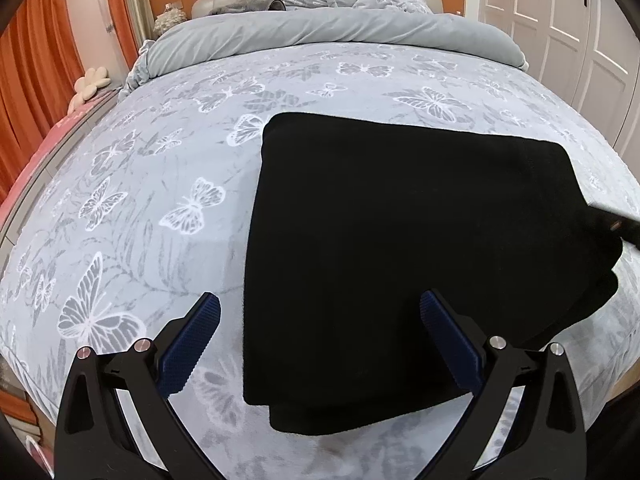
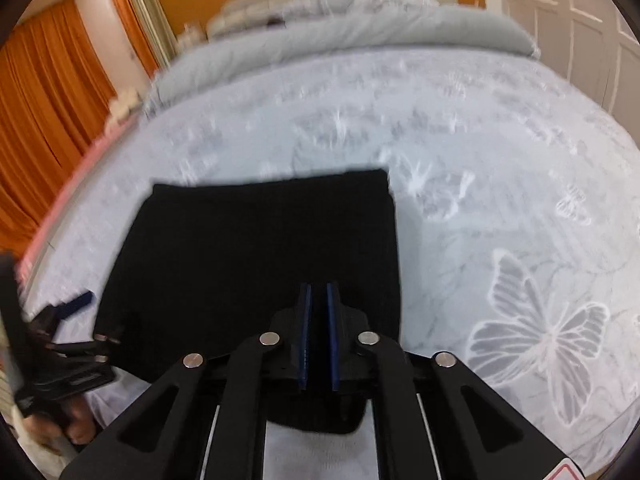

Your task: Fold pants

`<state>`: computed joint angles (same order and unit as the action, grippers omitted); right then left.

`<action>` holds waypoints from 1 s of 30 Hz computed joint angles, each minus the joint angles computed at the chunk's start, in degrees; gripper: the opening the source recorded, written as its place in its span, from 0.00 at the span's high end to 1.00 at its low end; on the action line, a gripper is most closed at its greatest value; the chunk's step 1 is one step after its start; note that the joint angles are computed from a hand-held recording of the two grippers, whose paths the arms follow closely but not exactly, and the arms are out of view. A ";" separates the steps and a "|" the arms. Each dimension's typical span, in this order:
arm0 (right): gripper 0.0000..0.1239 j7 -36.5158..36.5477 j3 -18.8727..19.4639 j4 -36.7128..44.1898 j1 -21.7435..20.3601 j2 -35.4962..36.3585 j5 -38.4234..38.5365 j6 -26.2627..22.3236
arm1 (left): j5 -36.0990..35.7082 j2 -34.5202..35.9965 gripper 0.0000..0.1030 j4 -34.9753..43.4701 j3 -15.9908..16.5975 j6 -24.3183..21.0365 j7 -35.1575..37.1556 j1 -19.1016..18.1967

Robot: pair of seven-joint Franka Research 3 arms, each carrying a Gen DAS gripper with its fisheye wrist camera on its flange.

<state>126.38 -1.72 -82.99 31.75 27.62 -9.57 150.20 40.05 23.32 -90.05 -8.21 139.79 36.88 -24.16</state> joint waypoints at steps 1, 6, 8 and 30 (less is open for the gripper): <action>0.89 -0.04 -0.11 -1.11 0.07 -0.88 -0.29 -0.42 | -0.02 0.00 0.05 -0.07 -0.01 0.00 -0.03 -0.01; 0.90 0.00 0.18 -0.62 -0.45 -1.01 0.41 -5.02 | 0.06 0.38 0.05 0.31 0.10 -0.54 0.19 -0.28; 0.85 3.45 -1.33 -5.41 0.81 -4.55 -2.96 -0.58 | 0.10 -0.18 0.05 -0.40 0.21 0.20 -0.45 -0.03; 0.28 -17.60 14.03 -8.74 -12.87 -1.46 41.07 4.64 | -57.58 -0.69 0.05 -9.96 -14.06 18.09 29.78 18.50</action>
